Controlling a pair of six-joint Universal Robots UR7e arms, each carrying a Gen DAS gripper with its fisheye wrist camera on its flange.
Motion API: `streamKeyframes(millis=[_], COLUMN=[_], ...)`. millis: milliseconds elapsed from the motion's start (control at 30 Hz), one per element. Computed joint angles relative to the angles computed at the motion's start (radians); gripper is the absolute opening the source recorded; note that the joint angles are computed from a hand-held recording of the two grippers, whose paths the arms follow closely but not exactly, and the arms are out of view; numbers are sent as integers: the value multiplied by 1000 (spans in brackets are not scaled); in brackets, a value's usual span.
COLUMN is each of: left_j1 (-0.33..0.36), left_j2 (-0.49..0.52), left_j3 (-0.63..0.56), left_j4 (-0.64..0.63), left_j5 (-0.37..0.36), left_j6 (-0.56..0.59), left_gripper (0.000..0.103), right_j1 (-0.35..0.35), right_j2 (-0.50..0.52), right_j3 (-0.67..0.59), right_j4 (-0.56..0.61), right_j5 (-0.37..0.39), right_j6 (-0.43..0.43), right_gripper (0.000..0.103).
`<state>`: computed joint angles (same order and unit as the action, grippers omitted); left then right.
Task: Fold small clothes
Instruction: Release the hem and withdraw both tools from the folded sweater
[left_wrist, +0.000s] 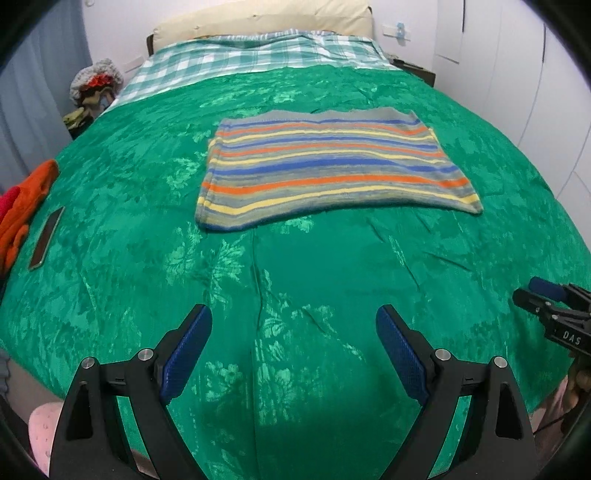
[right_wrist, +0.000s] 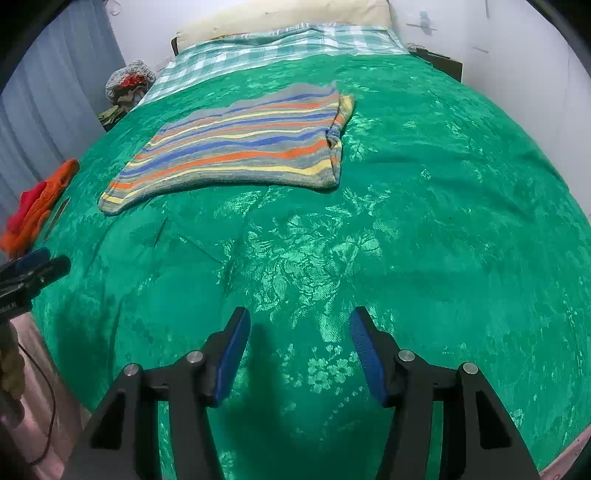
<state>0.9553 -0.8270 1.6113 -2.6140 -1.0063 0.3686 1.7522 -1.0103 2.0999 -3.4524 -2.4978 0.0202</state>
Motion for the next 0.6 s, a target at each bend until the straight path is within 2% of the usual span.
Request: streamKeyframes(millis=[300, 467, 600], left_j1=[-2, -27, -65], left_j2=[-11, -1, 74], left_j3=[45, 66, -21], left_j4=[1, 12, 59], left_j5=[-3, -91, -197], left_j6=[16, 117, 190], left_gripper=[92, 92, 92], right_j1=[3, -11, -53], right_j2=[-17, -65, -146], right_j3=[27, 42, 1], right_j4=[-18, -46, 25], right_j5=[23, 83, 129], right_j6=[24, 33, -46], right_gripper=[56, 57, 57])
